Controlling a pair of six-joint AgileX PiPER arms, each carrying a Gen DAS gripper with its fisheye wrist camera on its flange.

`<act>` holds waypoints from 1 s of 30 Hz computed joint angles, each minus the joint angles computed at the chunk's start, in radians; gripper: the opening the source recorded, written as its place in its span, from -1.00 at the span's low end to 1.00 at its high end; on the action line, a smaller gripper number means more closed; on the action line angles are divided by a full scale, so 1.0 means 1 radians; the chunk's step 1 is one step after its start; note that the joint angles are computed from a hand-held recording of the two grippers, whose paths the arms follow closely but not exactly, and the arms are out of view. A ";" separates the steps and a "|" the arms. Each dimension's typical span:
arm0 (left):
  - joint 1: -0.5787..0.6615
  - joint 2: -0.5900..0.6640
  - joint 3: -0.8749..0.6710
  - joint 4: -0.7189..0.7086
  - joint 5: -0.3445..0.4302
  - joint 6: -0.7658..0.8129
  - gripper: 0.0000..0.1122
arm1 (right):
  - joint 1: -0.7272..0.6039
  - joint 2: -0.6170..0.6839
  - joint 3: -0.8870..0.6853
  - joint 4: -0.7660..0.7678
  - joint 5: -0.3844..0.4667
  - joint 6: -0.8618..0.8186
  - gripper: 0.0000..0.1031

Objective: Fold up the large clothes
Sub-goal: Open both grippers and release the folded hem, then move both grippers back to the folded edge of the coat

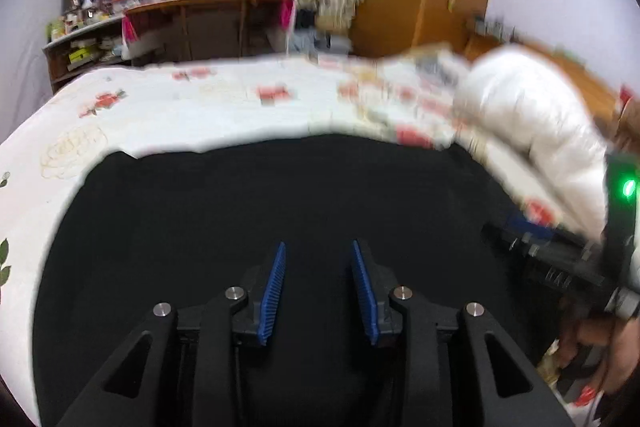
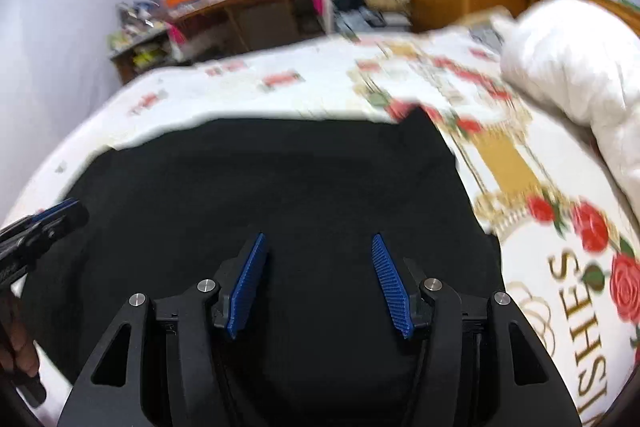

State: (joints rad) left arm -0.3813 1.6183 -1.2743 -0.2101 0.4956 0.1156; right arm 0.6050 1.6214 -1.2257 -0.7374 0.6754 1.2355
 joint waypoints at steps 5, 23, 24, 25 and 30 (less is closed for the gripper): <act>0.003 0.092 -0.027 0.038 -0.027 -0.073 -0.36 | -0.089 0.012 0.069 -0.009 -0.095 -0.012 0.07; 0.306 0.034 0.013 0.281 -0.012 -0.175 -0.37 | -0.226 0.111 -0.111 0.255 -0.043 -0.326 -0.33; 0.320 0.035 0.028 0.255 -0.035 -0.143 -0.37 | -0.237 0.106 -0.092 0.264 -0.073 -0.317 -0.33; 0.323 0.035 0.038 0.244 -0.051 -0.127 -0.37 | -0.239 0.105 -0.085 0.262 -0.084 -0.309 -0.33; 0.307 0.036 0.075 0.280 -0.110 -0.172 -0.37 | -0.248 0.118 -0.076 0.247 -0.109 -0.286 -0.33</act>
